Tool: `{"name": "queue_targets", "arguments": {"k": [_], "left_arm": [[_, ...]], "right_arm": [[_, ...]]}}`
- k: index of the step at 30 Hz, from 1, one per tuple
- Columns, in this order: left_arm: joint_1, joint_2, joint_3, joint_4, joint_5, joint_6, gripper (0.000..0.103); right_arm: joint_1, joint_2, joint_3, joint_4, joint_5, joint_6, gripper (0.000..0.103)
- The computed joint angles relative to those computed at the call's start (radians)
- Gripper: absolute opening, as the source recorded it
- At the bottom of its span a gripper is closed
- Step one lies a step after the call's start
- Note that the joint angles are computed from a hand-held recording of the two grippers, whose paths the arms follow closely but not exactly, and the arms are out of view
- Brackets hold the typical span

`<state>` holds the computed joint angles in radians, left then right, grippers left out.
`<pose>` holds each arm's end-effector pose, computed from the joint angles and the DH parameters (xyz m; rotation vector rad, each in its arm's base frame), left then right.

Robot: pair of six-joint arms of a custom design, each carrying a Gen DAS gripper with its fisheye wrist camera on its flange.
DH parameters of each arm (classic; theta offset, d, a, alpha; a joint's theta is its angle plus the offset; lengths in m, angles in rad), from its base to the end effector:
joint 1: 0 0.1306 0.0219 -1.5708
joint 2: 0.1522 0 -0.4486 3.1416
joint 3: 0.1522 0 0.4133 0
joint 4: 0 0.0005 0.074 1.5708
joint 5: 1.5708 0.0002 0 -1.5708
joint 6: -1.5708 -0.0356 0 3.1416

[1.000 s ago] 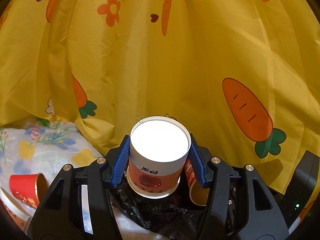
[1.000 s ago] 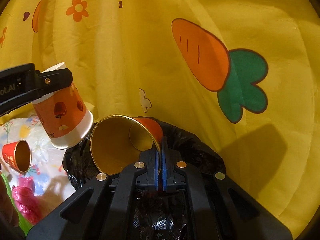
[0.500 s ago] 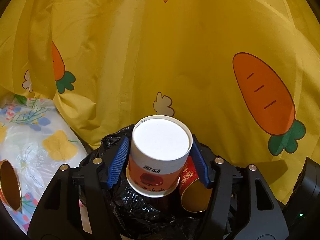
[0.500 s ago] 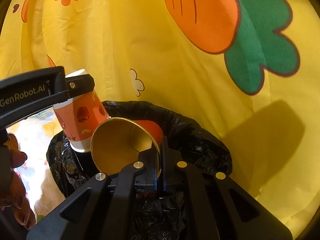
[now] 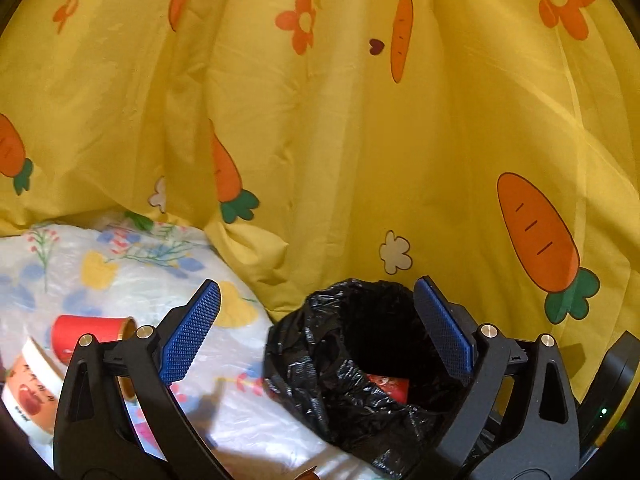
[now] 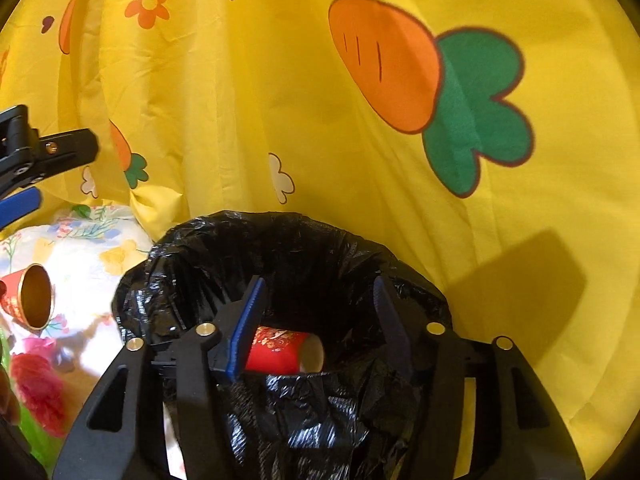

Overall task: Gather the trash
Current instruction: 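Return both tools to the remaining trash on the table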

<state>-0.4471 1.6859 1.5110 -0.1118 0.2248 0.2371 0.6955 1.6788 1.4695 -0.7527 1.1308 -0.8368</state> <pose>0.5839 -0.2893 0.4604 0.3585 1.8722 -0.6785 0.4758 0.3545 0.4050 0.5167 1.8858 -0.4590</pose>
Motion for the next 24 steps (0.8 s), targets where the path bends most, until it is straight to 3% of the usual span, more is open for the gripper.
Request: {"name": "queue_targets", "arguments": {"k": [3, 7, 11, 17, 24], "left_arm": [[0.017, -0.075, -0.079, 0.025, -0.082, -0.02, 0.097], [0.045, -0.177, -0.182, 0.026, -0.176, -0.042, 0.097], [0.087, -0.272, -0.269, -0.014, -0.252, -0.037, 0.097], [0.154, -0.401, -0.417, 0.014, -0.365, -0.042, 0.097], [0.258, -0.496, -0.533, 0.015, -0.454, -0.059, 0.097]], "right_arm": [[0.033, -0.013, -0.014, 0.051, 0.031, 0.015, 0.077], [0.083, -0.03, -0.04, 0.171, 0.044, 0.093, 0.086], [0.128, -0.041, -0.062, 0.29, -0.003, 0.172, 0.087], [0.194, -0.028, -0.064, 0.453, -0.049, 0.311, 0.087], [0.238, 0.02, -0.015, 0.489, -0.119, 0.38, 0.087]]}}
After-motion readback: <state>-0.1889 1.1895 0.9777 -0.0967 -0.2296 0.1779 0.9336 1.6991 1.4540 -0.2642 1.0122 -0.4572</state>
